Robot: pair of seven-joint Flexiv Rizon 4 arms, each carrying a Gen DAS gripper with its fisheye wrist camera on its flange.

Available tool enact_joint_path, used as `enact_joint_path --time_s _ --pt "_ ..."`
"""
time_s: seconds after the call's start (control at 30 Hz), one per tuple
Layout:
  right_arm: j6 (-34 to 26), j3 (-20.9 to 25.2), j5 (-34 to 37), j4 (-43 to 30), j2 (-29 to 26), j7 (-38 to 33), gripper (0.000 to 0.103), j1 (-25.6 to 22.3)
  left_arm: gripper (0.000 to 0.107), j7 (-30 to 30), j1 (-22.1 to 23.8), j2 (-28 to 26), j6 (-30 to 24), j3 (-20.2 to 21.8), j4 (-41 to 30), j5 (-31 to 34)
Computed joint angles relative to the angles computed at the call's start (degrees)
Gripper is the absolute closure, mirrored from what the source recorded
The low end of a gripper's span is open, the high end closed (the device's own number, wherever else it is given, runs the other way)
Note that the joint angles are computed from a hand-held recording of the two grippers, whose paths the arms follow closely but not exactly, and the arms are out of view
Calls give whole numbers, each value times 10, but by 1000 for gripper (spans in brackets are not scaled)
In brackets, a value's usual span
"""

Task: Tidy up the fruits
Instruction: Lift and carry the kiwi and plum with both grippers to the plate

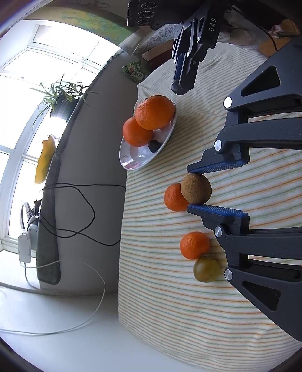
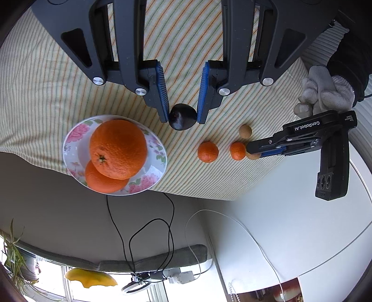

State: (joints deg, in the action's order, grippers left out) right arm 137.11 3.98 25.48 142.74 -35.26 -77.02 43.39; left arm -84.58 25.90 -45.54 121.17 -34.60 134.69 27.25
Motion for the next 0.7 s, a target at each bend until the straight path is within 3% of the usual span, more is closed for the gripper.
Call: enact_joint_path --time_s 0.7 --pt "37 -4 -19 35 4 18 77 -83 82 38 -54 -22 -51 -38 -58 -39"
